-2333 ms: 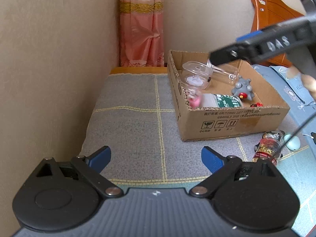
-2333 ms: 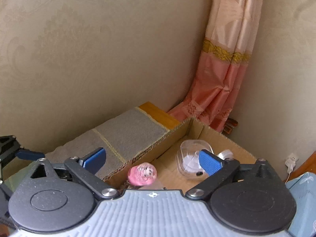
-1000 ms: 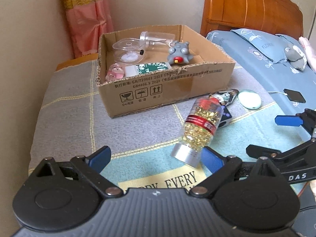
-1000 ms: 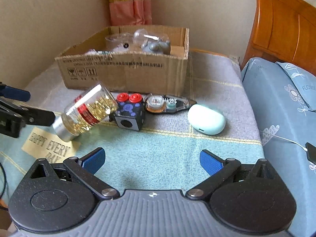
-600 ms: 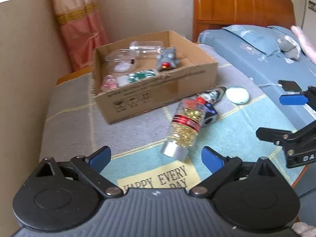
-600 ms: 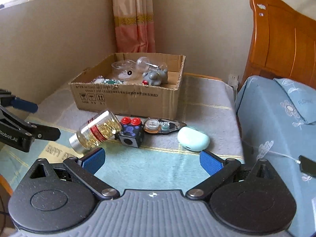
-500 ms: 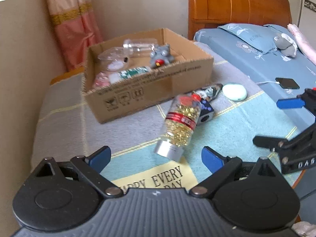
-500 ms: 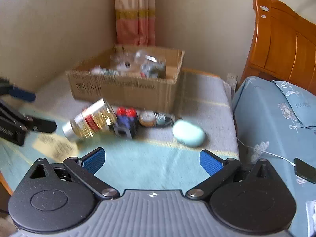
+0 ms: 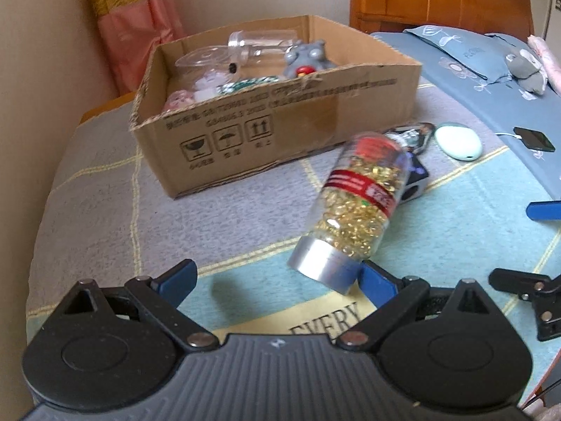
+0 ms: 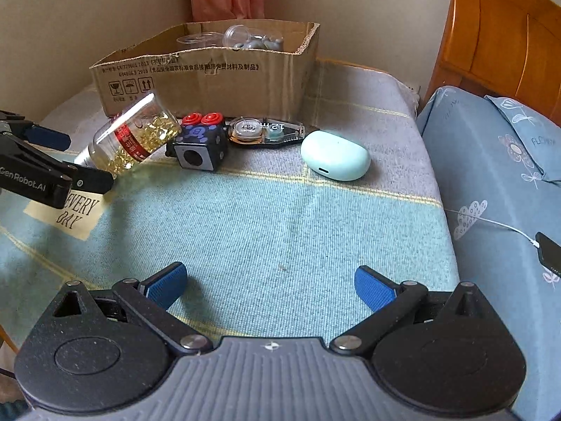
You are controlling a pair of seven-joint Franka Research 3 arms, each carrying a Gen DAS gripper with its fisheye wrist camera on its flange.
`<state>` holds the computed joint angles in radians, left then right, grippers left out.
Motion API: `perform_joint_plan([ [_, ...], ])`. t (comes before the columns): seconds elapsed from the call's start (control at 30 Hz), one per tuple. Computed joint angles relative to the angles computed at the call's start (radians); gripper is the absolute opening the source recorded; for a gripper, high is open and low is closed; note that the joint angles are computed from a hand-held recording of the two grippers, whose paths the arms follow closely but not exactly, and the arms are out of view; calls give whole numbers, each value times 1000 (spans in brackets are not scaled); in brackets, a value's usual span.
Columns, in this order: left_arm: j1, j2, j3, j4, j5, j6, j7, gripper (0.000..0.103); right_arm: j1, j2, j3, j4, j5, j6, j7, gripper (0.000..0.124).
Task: Organize rigid objects
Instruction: 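Return both tools to the capsule bottle and earbud case on the blanket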
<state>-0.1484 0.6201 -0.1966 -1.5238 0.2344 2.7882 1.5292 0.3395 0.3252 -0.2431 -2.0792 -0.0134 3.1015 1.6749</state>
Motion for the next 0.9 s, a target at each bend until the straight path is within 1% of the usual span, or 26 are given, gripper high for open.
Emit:
perform_joint_plan([
  [0.17, -11, 20, 37, 33, 20, -15, -42, 98, 14, 4, -14, -11, 3, 31, 0, 103],
  [0.3, -53, 41, 110, 75, 76, -36, -154, 98, 22, 4, -21, -20, 22, 50, -15, 103],
  [0.33, -48, 41, 107, 74, 81, -38, -165, 98, 25, 4, -23, -22, 27, 55, -19, 103],
  [0.4, -22, 29, 75, 55, 72, -36, -153, 98, 35, 5, -31, -23, 37, 58, -25, 103],
  [0.5, 41, 10, -12, 11, 18, -19, -60, 98, 42, 6, -42, -23, 50, 59, -35, 103],
  [0.53, 56, 10, -35, 6, -2, -19, -27, 98, 53, 8, -56, -22, 52, 59, -30, 103],
  [0.57, 58, 12, -46, 4, -17, -22, -8, 98, 64, 12, -72, -19, 55, 58, -23, 103],
  [0.63, 47, 22, -47, 13, -39, -22, -6, 101, 87, 20, -104, -12, 57, 54, -4, 103],
  [0.67, 32, 27, -36, 23, -43, -26, -22, 102, 97, 22, -116, -9, 56, 53, 3, 103],
  [0.73, 4, 34, -14, 33, -37, -16, -52, 102, 97, 25, -119, -8, 55, 57, 6, 103],
  [0.9, -28, 61, 2, 70, -19, -13, -79, 102, 103, 32, -121, -19, 75, 92, -10, 103],
])
